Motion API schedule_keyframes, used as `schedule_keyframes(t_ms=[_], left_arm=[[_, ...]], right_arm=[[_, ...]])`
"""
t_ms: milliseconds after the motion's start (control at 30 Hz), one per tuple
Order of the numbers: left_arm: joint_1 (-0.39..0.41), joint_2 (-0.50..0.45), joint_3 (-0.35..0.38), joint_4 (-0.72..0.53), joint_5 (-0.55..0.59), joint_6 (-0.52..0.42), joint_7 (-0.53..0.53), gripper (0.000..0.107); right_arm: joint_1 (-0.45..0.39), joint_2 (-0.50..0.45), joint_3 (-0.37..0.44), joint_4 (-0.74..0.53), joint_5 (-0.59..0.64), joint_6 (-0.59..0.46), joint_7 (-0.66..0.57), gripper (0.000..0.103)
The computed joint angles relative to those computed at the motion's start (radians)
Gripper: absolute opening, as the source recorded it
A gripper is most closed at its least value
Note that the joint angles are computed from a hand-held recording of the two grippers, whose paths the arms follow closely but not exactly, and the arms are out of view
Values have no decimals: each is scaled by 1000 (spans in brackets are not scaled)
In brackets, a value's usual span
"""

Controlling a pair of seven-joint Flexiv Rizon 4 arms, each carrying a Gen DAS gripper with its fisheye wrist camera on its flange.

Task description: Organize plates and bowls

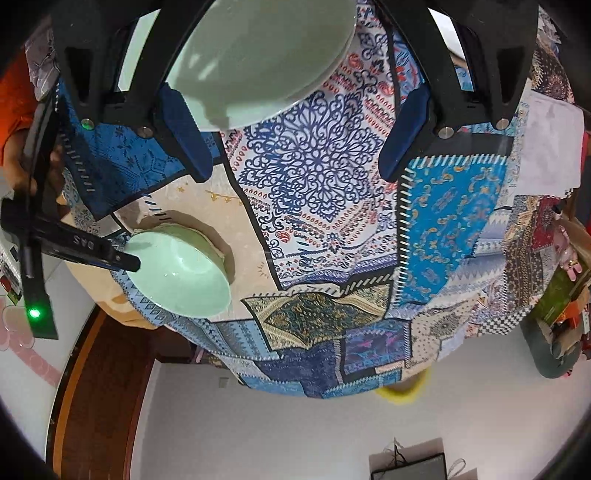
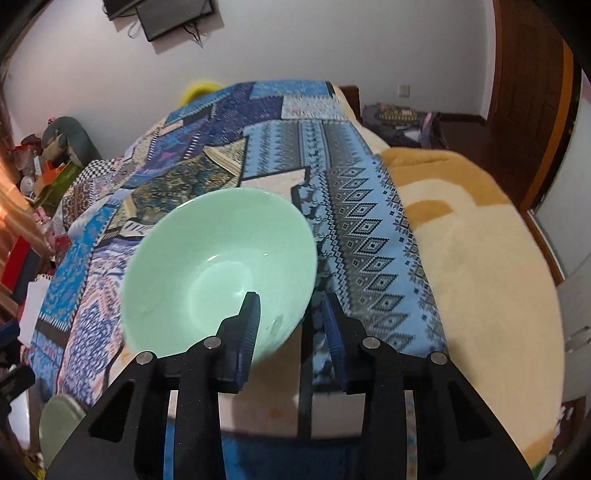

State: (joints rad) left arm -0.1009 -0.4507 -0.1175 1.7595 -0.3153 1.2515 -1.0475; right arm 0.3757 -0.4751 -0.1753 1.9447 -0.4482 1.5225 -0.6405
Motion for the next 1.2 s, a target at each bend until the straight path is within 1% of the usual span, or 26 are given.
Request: schedule_keyframes(t_ms=[33, 100, 200, 233, 333, 433, 500, 600, 667, 733, 867, 967, 1067, 1200], left_arm=[[-4, -8, 5, -11, 5, -7, -6, 92], [-9, -25, 10, -33, 15, -16, -13, 92], [-22, -46, 24, -63, 39, -38, -29, 92], [-25, -51, 27, -71, 46, -45, -34, 92], [-28, -59, 28, -82, 57, -53, -43, 92], [-33, -65, 29, -92, 68, -55, -51, 92], [-35, -67, 29, -98, 71, -57, -57, 92], [-41, -74, 31, -115, 79, -72, -66, 92], [-45, -83, 34, -131, 83, -91, -76, 92], [-50, -89, 38, -143, 90, -103, -87, 92], [-60, -102, 47, -166, 107, -116, -109, 92], [-66, -113, 52, -181, 123, -124, -118, 92], [-81, -135, 72, -215, 151, -160, -142, 92], [-85, -170, 75, -263, 162, -210, -168, 91]], right_arm=[[-21, -10, 26, -17, 9, -11, -17, 30], [-62, -29, 74, -49, 28, -28, -54, 25], [-152, -59, 195, -103, 92, -60, -148, 19], [-159, -65, 206, -115, 106, -67, -166, 19], [-153, -59, 205, -104, 124, -50, -205, 19], [-193, -58, 269, -107, 161, -49, -285, 19], [-192, -52, 284, -104, 171, -70, -328, 19], [-197, -45, 311, -95, 193, -63, -391, 19], [-231, -46, 376, -106, 234, -74, -453, 19], [-243, -44, 410, -110, 267, -84, -499, 19], [-226, -40, 424, -118, 310, -115, -551, 19], [-239, -41, 453, -126, 358, -126, -595, 19], [-231, -40, 451, -134, 389, -139, -614, 19], [-229, -44, 454, -151, 434, -162, -622, 19]])
